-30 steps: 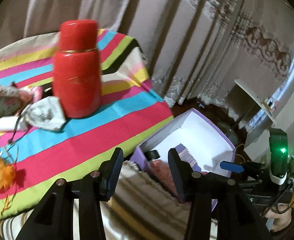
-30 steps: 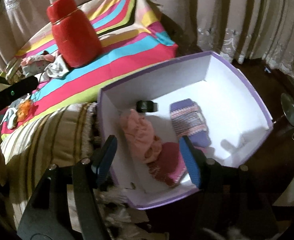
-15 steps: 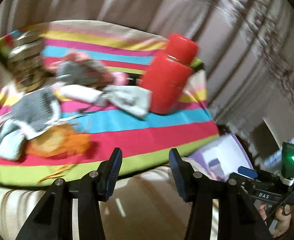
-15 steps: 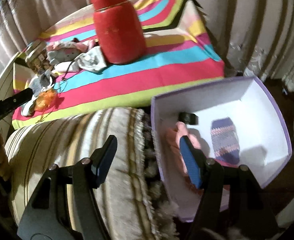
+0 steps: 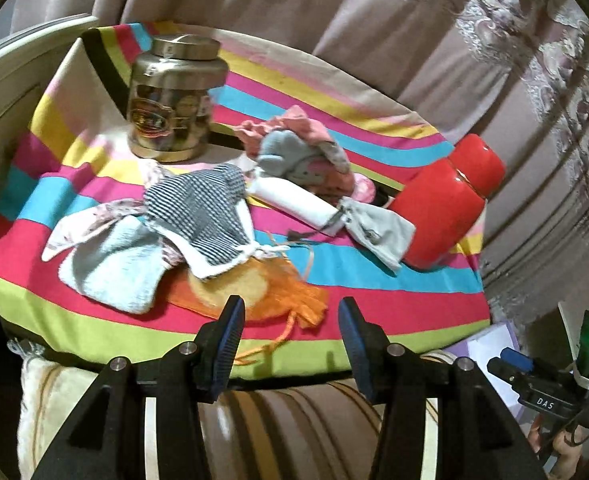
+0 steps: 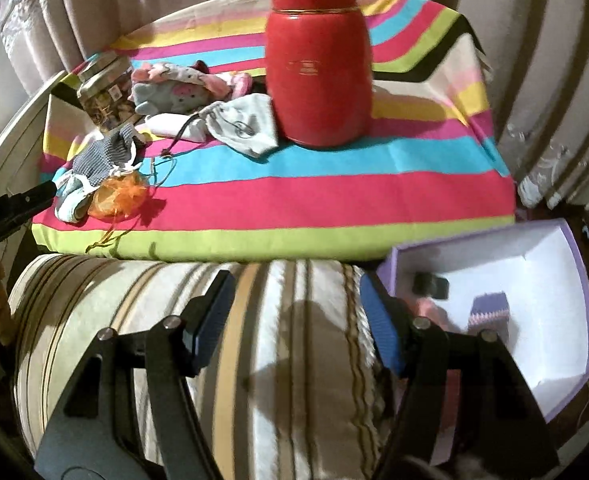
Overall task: Organize soft objects
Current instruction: 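Move both grippers back over the clothes pile, then grasp the houndstooth cloth with the left gripper while the right gripper grasps the pink mouse-print cloth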
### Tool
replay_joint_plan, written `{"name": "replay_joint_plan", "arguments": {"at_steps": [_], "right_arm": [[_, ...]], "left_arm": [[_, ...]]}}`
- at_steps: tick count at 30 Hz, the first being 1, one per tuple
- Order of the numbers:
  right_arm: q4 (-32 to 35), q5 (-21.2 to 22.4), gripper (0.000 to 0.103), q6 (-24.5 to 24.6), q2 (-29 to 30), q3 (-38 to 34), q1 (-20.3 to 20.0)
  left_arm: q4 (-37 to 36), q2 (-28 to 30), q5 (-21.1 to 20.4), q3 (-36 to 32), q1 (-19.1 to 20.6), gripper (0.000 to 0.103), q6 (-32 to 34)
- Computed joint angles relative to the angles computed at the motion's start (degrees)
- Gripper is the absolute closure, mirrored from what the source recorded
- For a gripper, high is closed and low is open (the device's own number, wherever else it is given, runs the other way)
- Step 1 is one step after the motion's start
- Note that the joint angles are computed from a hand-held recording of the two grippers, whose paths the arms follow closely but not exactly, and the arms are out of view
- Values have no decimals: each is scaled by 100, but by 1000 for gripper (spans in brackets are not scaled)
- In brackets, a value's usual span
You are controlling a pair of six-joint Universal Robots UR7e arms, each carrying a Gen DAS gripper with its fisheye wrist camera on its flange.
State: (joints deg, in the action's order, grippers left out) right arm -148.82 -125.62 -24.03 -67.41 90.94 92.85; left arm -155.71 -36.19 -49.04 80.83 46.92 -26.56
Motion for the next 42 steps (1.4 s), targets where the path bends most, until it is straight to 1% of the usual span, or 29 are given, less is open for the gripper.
{"name": "replay_joint_plan", "arguments": {"at_steps": [5,10,14,20,24,28,30,33,35,36,37,39,40,42], "right_arm": [[46,-21,35,-121,287,-260,66],[83,-18,35,-222,544,-498,114],[111,-6,35,-278,737,-686,152],[132,-1,35,-367,993,-979,200],[141,29,35,-434,1201,-1230,248],[161,51,35,-573,1446,-1534,319],[151,48,35,-654,1621,-1751,370],[190,119,35,-788,1933,-2153,437],[216,144,35,-876,2111,-2381,471],[245,172,35,-951,2263,-2582,492],[259,171,35,-990,2352,-2701,505],[227,186,35,-1147,2601,-3018,527],[217,165,35,-1208,2710,-3158,538],[343,153,35,-1344,2999,-3587,544]], "left_arm": [[91,1,124,-116,113,53,74],[287,59,300,-381,258,53,213],[576,187,445,-750,409,53,332],[1136,519,679,-1508,662,53,472],[1423,703,765,-1885,822,46,466],[1520,789,639,-2072,960,46,421],[1504,856,511,-2155,985,46,619],[1542,986,447,-2310,983,47,889],[1415,1041,387,-2326,962,51,1182],[1385,1073,401,-2340,944,58,1331],[1325,1094,430,-2330,920,63,1471],[1204,1103,400,-2297,906,70,1638],[1151,1102,402,-2270,895,71,1687],[956,1093,435,-2183,859,72,1835]]}}
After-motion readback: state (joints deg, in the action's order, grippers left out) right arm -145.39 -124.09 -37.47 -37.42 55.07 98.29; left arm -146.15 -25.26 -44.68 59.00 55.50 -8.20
